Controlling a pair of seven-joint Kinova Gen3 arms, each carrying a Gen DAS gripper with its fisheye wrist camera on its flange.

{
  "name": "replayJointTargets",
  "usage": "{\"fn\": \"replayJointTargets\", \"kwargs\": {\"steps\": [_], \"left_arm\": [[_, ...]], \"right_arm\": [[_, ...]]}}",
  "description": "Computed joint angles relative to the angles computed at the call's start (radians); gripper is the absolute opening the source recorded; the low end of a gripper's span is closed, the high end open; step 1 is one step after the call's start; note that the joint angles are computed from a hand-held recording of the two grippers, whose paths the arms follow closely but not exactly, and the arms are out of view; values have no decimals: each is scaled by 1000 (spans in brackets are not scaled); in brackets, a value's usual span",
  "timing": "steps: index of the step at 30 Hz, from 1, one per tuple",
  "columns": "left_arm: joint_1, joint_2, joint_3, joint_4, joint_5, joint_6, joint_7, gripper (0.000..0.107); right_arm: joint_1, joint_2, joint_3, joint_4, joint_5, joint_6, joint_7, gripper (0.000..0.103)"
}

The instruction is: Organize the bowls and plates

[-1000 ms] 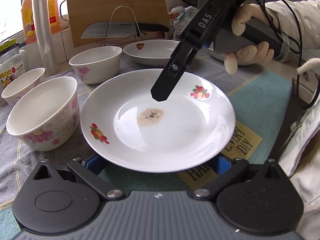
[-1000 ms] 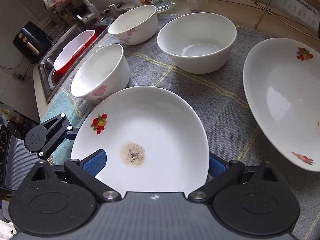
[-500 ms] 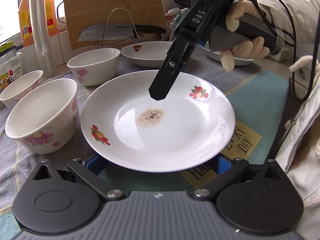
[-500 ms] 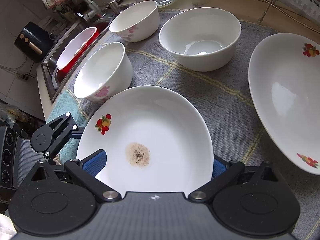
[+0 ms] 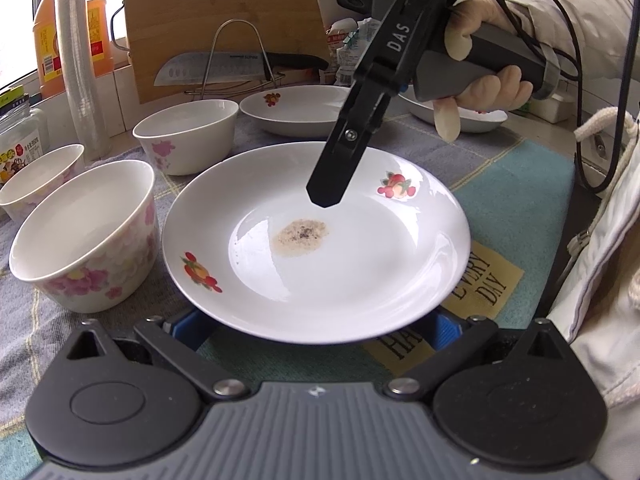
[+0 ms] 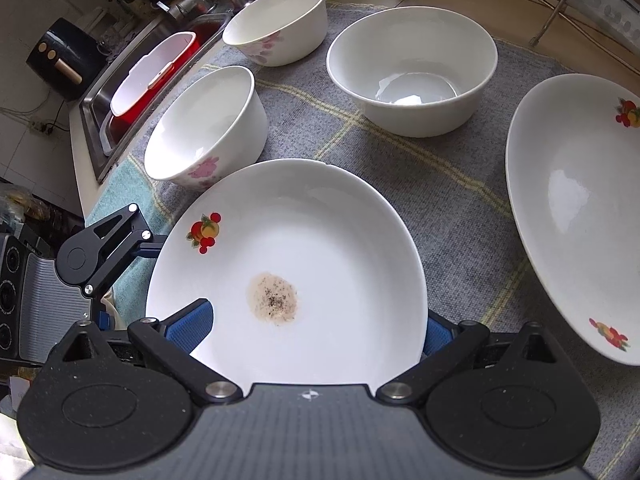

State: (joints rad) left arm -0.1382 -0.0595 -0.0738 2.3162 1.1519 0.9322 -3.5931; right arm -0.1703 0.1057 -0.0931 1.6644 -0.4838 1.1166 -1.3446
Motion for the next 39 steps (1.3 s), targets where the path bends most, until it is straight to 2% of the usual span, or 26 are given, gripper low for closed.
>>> {"fn": "replayJointTargets", "kwargs": {"steps": [5,13,18,25,39], "left_arm": [[2,-3,1,-3,-7,-3,8,103],[11,-1,2,-14,-21,-5,27,103],[7,1,0,-14,-17,1,7,103],[9,-14,1,-9,-19,-10,5,103],[44,-41,3,-42,-84,-27,73,102]], "right_arm": [[18,1,8,7,-38,2,10,103],[9,-3,4,-2,-20,20,10,103],[18,-12,9,22,-37,-23,29,103],[14,-8,6,12,-33,-14,19,103],[17,-45,13,39,-60,-20,27,103]]}}
